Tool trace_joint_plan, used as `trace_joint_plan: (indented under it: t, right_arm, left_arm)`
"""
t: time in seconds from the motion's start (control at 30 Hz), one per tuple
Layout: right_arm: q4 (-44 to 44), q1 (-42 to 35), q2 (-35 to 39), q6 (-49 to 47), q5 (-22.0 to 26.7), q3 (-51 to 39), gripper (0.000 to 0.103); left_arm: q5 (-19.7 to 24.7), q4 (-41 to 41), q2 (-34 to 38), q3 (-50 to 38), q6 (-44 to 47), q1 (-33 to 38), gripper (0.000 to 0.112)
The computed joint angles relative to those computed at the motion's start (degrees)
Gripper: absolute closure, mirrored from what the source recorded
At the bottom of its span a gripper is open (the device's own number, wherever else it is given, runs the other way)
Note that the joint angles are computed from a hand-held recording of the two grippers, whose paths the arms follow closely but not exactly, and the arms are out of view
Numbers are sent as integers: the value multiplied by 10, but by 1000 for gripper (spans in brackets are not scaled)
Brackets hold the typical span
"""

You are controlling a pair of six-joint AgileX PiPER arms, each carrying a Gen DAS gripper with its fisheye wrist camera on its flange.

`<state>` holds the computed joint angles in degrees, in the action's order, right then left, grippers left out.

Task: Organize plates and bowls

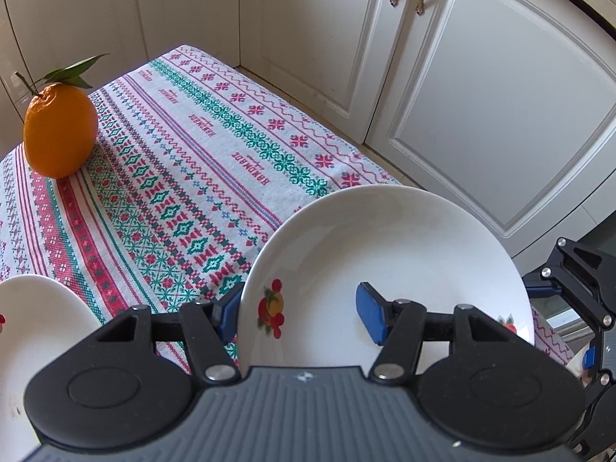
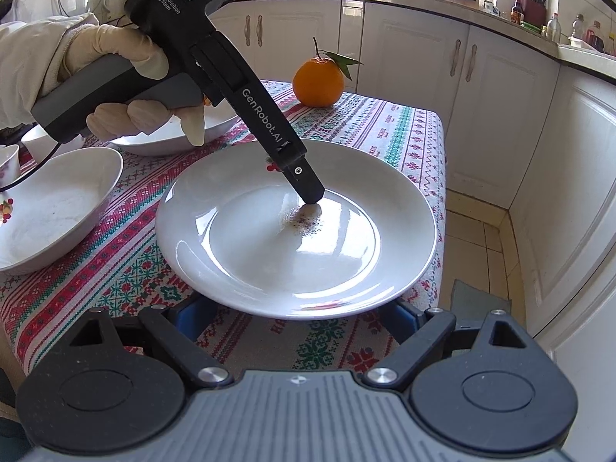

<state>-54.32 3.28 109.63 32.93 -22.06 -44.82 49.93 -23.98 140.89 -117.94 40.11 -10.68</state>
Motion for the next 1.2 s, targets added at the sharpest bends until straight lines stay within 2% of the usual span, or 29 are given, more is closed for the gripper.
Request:
trace_joint_plan:
  t: [0.17, 0.23, 0.27, 0.37, 0.5, 0.67, 1.0, 1.1, 1.2]
  right_arm:
    - [8, 10, -2, 2, 14, -2, 9]
    - [10, 12, -3, 3, 18, -3, 9]
    - [18, 15, -5, -4, 22, -2, 9]
    - [48, 20, -19, -32, 22, 12, 1]
    - [76, 29, -54, -56, 27, 46, 0]
    - [95, 40, -106, -58, -11, 103, 0]
    - [158, 93, -180, -109, -43, 166, 0]
    - [161, 101, -193, -106, -48, 175, 0]
    - [171, 111, -202, -114, -50, 186, 0]
  left_arm:
    - [-6, 6, -4, 6, 0, -1, 51]
    - [-14, 3, -12, 19, 6, -1, 46]
    - [-20, 0, -18, 29, 10, -1, 39]
    - [-66, -13, -55, 88, 33, 0, 32]
    - [-130, -52, -118, 179, 73, 7, 25]
    - [-185, -88, -203, 290, 112, 13, 24]
    - [-256, -223, -390, 521, 250, 54, 21]
    - [-287, -303, -443, 597, 344, 67, 21]
    - [-320, -434, -490, 678, 480, 79, 19]
